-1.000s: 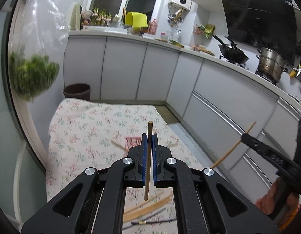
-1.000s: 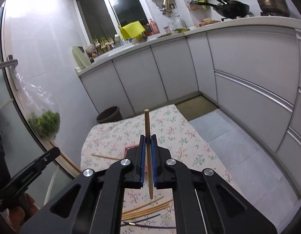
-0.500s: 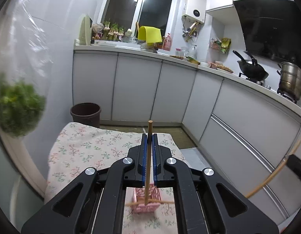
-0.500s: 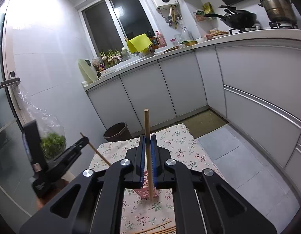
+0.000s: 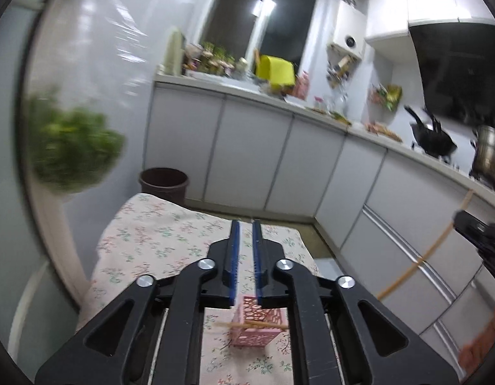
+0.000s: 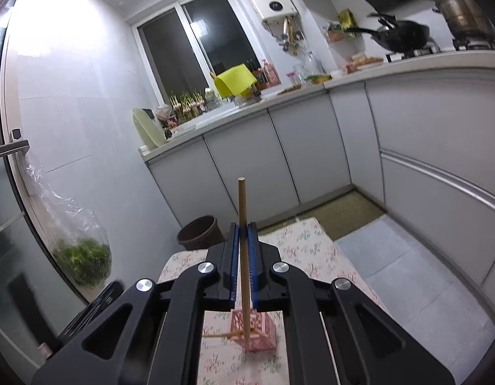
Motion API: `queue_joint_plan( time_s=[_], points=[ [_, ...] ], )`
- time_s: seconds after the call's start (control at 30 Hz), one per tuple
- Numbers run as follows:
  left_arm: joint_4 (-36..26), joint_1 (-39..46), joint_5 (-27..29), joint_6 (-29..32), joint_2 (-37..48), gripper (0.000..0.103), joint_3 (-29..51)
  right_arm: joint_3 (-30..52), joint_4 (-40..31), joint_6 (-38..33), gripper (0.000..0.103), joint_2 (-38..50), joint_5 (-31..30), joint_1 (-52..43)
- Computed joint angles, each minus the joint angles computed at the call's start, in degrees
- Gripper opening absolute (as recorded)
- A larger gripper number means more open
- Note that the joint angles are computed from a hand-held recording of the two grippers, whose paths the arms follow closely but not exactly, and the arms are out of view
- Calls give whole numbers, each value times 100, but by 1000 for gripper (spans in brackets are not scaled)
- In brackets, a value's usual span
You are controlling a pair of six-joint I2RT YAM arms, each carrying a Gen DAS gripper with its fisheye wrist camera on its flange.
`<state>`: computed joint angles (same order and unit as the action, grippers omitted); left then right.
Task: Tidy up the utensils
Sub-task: 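Drop the chopstick into the pink holder by opening the left gripper, then move the left gripper back down to the chopstick pile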
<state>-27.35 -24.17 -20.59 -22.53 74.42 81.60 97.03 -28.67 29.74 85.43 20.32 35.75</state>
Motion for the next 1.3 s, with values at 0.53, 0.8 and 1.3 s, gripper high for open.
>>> queue_joint_plan(
  time_s=[0.53,0.8,1.3],
  points=[
    [-137,572,210,-129,-464,16,-547,675,728,-387,10,1894,-179,30],
    [-261,584,332,-182,-491,22,-549,459,451,-301,25,1591,181,139],
    [-374,-294,-277,-83,-430,74,-550,-920,336,-56,88,321,1126,398]
  ],
)
